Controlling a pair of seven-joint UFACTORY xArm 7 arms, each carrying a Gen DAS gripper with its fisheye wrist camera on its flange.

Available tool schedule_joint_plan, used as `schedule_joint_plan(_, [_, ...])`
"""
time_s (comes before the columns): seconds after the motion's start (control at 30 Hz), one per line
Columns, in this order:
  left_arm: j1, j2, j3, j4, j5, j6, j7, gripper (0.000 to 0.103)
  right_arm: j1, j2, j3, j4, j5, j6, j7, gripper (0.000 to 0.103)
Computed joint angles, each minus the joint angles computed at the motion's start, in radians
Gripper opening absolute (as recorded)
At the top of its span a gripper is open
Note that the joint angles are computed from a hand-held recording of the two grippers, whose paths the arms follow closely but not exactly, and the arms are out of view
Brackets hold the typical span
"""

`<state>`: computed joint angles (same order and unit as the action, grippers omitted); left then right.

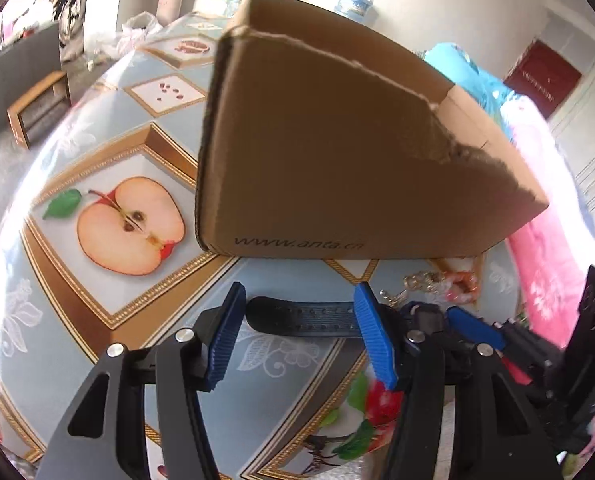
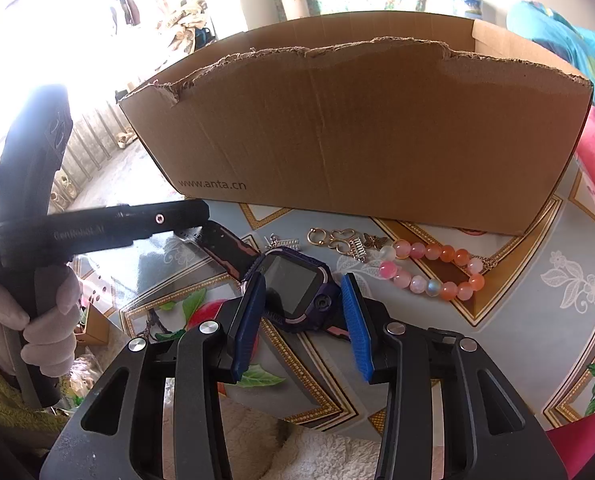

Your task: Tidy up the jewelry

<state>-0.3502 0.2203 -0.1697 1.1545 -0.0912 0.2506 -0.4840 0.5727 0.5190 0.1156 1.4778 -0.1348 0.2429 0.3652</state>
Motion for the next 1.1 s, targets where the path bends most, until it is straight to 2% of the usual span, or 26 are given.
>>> schedule_joint_plan(0.1, [0.004, -0.002, -0.01, -0.003, -0.014, -0.012, 0.019, 0.052, 0.002, 0.002, -0.001, 0.002, -0.001, 0.0, 0.0, 0.039])
schedule_joint_plan(0.33, [0.076, 0.01, -0.097, 0.001, -0.189, -0.065, 0.21, 0.051, 0.004, 0.004, -0.004, 0.006, -0.004, 0.002, 0.003, 0.04])
schedule_joint_plan(0.47, [0.072, 0.007, -0.1, 0.006, -0.228, -0.07, 0.258, 0.055, 0.006, 0.005, -0.007, 0.008, -0.007, 0.004, 0.004, 0.04])
schedule_joint_plan(0.53, [0.099, 0.015, -0.141, 0.02, -0.3, -0.064, 0.334, 0.055, 0.007, 0.007, -0.007, 0.012, -0.008, 0.006, 0.003, 0.04])
schedule_joint_plan(0.57, [0.091, 0.018, -0.135, 0.028, -0.3, -0.049, 0.341, 0.055, 0.01, 0.008, -0.01, 0.014, -0.011, 0.008, 0.005, 0.04])
schedule_joint_plan(0.67, [0.054, 0.018, -0.095, 0.036, -0.257, -0.021, 0.324, 0.055, 0.013, 0.011, -0.014, 0.02, -0.017, 0.01, 0.008, 0.041])
schedule_joint_plan(0.77, [-0.017, 0.013, -0.017, 0.022, -0.131, -0.036, 0.199, 0.055, 0.012, 0.012, -0.01, 0.02, -0.016, 0.009, 0.009, 0.041])
schedule_joint_plan(1.1, [-0.059, 0.001, 0.069, 0.019, 0.132, 0.034, -0.039, 0.059, 0.01, 0.014, -0.008, 0.013, -0.013, -0.007, 0.006, 0.041])
